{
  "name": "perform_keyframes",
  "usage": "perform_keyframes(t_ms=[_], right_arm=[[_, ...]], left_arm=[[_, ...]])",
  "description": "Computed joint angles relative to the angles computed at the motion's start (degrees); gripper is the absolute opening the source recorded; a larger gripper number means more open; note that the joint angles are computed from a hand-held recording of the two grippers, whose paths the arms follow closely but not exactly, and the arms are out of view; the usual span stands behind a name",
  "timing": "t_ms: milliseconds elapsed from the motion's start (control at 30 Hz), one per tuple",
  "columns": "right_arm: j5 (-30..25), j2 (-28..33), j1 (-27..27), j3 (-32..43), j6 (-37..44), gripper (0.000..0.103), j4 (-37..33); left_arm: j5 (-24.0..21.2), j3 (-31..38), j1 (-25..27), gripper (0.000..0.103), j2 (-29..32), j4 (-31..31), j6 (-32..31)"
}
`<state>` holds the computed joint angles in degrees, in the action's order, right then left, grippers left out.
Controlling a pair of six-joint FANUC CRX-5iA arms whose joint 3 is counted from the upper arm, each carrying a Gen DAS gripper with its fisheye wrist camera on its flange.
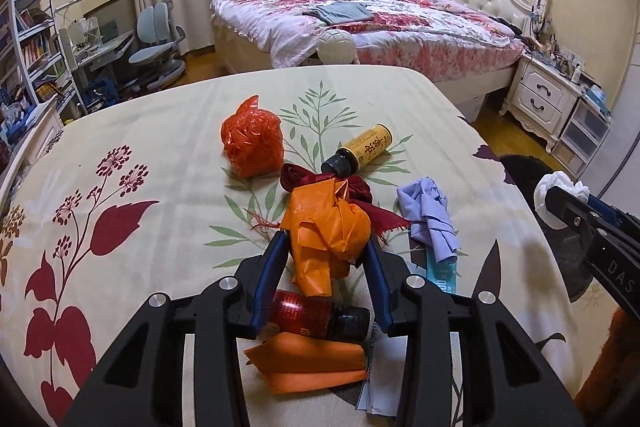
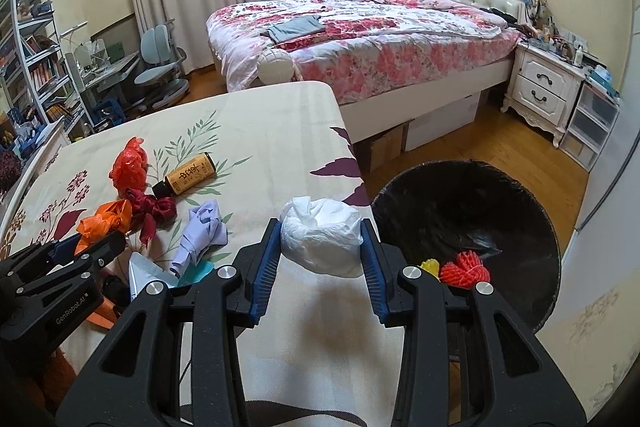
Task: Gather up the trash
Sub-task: 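Carry both bags over the black bin and open both grippers to drop them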
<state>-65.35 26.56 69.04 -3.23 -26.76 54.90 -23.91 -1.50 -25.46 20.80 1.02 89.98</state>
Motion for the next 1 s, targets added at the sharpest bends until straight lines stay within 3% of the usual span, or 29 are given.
perform_keyframes(t_ms=[533, 833, 1000], right_arm=[[-2.56, -2.16, 0.89, -2.47, -3.11, 0.038, 1.57], [-6.03, -5.03, 1.69, -6.20, -6.75, 0.038, 0.85], [-7.93, -6.77, 1.96, -8.64, -8.85, 0.038, -0.08]], left_arm=[[6.31, -4.54, -0.35, 0.040, -3.80, 8.75, -7.40], [9.01, -3.93, -4.00, 0.040, -1.81, 16.96, -16.68], [9.72, -2.13, -6.26, 0.040, 0.34, 18.53, -19.09]])
